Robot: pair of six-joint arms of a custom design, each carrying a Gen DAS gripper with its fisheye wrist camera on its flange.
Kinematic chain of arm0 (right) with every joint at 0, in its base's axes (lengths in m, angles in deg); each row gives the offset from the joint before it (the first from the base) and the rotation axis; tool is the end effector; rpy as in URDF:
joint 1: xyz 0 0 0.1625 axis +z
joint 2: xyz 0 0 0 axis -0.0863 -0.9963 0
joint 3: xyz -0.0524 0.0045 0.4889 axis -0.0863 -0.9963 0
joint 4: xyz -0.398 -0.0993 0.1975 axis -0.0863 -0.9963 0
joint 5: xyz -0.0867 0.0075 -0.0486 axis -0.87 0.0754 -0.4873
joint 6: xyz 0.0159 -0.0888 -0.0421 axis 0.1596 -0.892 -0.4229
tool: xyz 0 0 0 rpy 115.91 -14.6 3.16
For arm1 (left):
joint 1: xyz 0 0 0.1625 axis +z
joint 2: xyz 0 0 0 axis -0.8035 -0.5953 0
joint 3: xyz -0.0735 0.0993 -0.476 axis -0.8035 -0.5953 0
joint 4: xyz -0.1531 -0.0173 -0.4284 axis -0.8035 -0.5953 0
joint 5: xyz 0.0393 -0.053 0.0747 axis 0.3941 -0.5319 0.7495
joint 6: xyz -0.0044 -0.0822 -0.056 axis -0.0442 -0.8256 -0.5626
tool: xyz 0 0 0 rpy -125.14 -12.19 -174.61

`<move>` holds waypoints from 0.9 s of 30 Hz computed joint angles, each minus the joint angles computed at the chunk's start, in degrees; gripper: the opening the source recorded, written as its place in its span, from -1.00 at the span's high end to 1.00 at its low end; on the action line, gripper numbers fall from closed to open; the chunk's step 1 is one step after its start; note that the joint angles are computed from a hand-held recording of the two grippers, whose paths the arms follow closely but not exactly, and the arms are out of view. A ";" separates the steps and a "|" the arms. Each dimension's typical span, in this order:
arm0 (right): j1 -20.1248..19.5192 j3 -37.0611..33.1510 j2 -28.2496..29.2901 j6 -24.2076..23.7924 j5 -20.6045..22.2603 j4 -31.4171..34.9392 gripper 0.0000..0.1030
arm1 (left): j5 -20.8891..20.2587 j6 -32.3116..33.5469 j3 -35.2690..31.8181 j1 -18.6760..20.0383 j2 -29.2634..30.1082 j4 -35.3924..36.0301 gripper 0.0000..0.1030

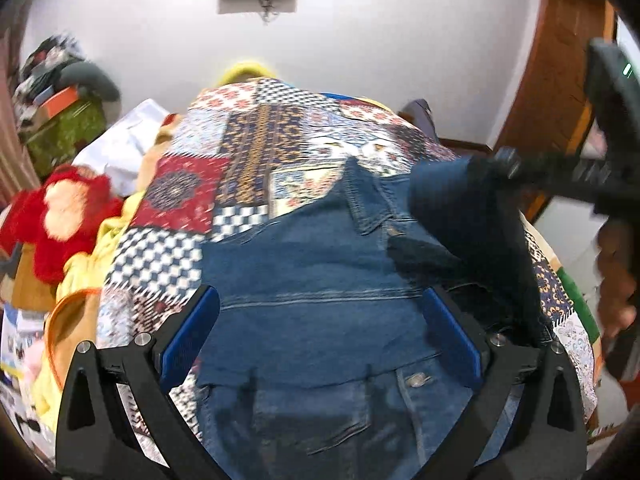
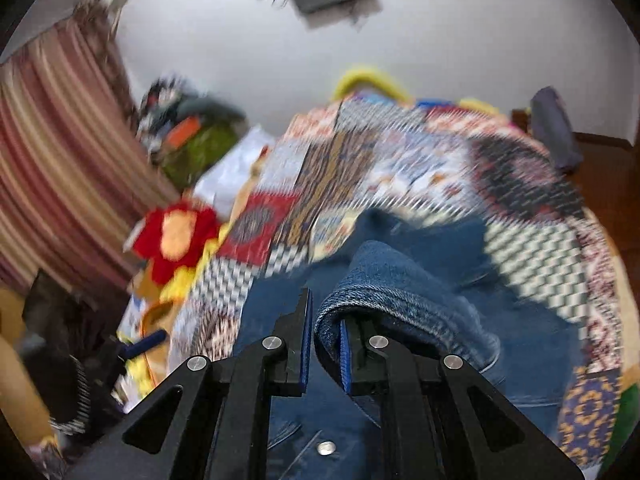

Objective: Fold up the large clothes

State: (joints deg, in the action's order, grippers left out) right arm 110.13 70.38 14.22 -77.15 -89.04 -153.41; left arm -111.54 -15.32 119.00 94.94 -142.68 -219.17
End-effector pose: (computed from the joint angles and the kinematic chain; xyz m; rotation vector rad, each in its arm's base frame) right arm 0.2242 -0.4956 0.2518 0.1890 -2.5646 0.9832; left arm -0.2841 -0.5083 0.2019 0.8596 2.4541 -0.6795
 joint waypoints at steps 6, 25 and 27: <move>-1.92 -0.93 7.10 3.41 1.50 5.31 0.82 | 1.91 -2.46 2.90 2.28 -4.36 2.11 -0.98; -4.00 3.05 8.47 10.01 2.76 16.60 0.81 | 1.36 -8.05 6.53 3.48 -7.19 6.95 -0.98; -4.11 4.12 6.61 10.20 4.16 18.79 0.81 | 1.34 -7.96 6.45 2.95 -6.98 7.16 -0.98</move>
